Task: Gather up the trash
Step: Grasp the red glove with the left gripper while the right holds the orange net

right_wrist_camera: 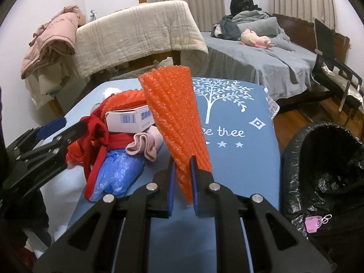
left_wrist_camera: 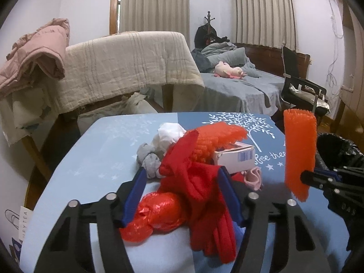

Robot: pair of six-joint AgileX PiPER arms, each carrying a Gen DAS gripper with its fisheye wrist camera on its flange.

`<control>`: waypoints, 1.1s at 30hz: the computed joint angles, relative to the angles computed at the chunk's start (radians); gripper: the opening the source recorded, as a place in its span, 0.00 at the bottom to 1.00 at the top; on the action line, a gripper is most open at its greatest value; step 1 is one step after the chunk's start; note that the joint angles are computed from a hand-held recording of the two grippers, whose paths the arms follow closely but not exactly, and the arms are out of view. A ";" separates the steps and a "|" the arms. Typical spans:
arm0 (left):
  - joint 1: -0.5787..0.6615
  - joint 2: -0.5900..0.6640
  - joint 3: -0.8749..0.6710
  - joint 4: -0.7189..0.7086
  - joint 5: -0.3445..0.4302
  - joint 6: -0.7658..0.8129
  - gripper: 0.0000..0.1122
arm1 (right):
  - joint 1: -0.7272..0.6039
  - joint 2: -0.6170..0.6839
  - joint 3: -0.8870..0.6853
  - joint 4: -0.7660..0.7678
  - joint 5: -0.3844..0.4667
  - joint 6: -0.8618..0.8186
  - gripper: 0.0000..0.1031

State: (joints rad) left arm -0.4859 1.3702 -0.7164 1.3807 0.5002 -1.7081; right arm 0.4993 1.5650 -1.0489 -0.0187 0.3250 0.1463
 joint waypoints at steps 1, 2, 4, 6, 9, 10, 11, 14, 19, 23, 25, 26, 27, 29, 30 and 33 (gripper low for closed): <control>0.010 0.006 -0.002 -0.001 -0.011 0.003 0.52 | 0.003 0.005 -0.003 0.000 -0.001 0.001 0.11; 0.024 0.016 -0.007 -0.002 -0.029 0.007 0.48 | 0.005 0.009 -0.009 0.002 0.002 0.001 0.11; 0.053 0.038 -0.016 -0.016 -0.075 0.029 0.40 | 0.008 0.019 -0.018 0.017 0.003 -0.014 0.11; 0.070 0.049 -0.017 -0.029 -0.114 0.043 0.23 | 0.015 0.027 -0.028 0.021 0.006 -0.019 0.11; 0.082 0.053 -0.009 -0.007 -0.145 0.016 0.08 | 0.023 0.029 -0.032 0.010 0.007 -0.019 0.12; 0.077 0.044 -0.001 0.024 -0.142 -0.014 0.08 | 0.023 0.026 -0.029 0.011 0.006 -0.024 0.12; 0.073 0.033 0.005 0.045 -0.139 -0.033 0.07 | 0.024 0.023 -0.029 0.010 0.007 -0.024 0.12; 0.060 -0.016 0.019 0.058 -0.128 -0.047 0.06 | 0.022 0.012 -0.025 0.019 0.010 -0.030 0.11; 0.021 -0.112 0.019 -0.033 -0.086 0.052 0.05 | 0.024 -0.027 -0.016 0.018 0.015 -0.027 0.11; -0.006 -0.152 -0.002 -0.117 -0.063 0.135 0.05 | 0.028 -0.058 -0.020 0.013 0.026 -0.023 0.11; -0.024 -0.169 -0.012 -0.152 -0.046 0.162 0.05 | 0.030 -0.072 -0.027 0.012 0.039 -0.019 0.11; -0.035 -0.174 -0.016 -0.157 -0.036 0.166 0.05 | 0.030 -0.080 -0.027 0.016 0.044 -0.022 0.11; -0.052 -0.184 -0.021 -0.166 -0.021 0.175 0.05 | 0.029 -0.087 -0.029 0.017 0.051 -0.023 0.11; -0.076 -0.196 -0.034 -0.177 0.001 0.185 0.05 | 0.031 -0.101 -0.031 0.007 0.061 -0.010 0.11; -0.089 -0.200 -0.039 -0.180 0.012 0.188 0.05 | 0.028 -0.111 -0.029 0.012 0.065 -0.015 0.11; -0.130 -0.201 -0.072 -0.202 0.052 0.218 0.05 | 0.017 -0.136 -0.029 0.019 0.083 -0.017 0.11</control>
